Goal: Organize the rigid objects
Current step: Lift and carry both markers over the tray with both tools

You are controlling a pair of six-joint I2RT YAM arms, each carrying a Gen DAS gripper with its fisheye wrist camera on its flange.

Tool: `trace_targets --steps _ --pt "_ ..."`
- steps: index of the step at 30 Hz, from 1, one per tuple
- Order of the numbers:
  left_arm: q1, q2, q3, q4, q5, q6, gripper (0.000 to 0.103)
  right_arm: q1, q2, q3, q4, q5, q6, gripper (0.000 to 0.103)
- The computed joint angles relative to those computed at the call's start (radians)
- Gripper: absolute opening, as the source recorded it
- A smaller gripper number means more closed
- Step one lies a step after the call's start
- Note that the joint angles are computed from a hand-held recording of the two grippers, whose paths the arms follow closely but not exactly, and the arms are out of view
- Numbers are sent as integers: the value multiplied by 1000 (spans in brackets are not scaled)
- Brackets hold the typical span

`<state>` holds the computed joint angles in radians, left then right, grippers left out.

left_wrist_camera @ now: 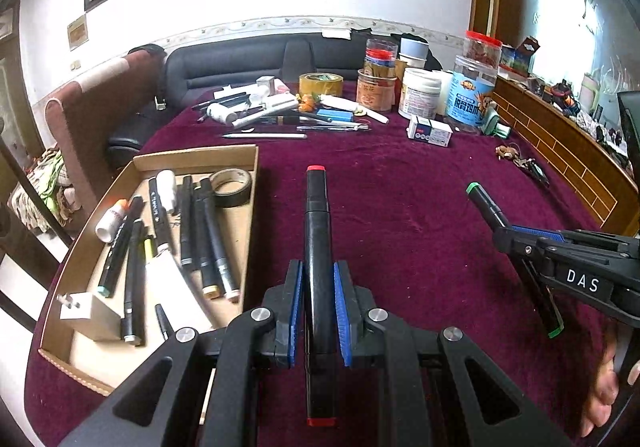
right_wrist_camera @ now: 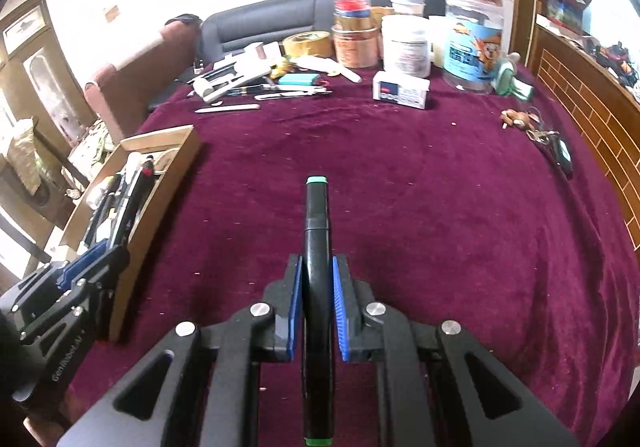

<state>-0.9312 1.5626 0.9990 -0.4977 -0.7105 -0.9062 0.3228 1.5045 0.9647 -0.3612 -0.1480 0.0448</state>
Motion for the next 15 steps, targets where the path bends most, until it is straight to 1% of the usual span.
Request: trace_targets --steps 7,15 --pt "9 -128 -111 8 10 -38 15 72 -39 6 -26 20 17 14" --pt "-39 -337 -220 -65 -34 -101 15 124 -71 10 -45 -5 46 14"
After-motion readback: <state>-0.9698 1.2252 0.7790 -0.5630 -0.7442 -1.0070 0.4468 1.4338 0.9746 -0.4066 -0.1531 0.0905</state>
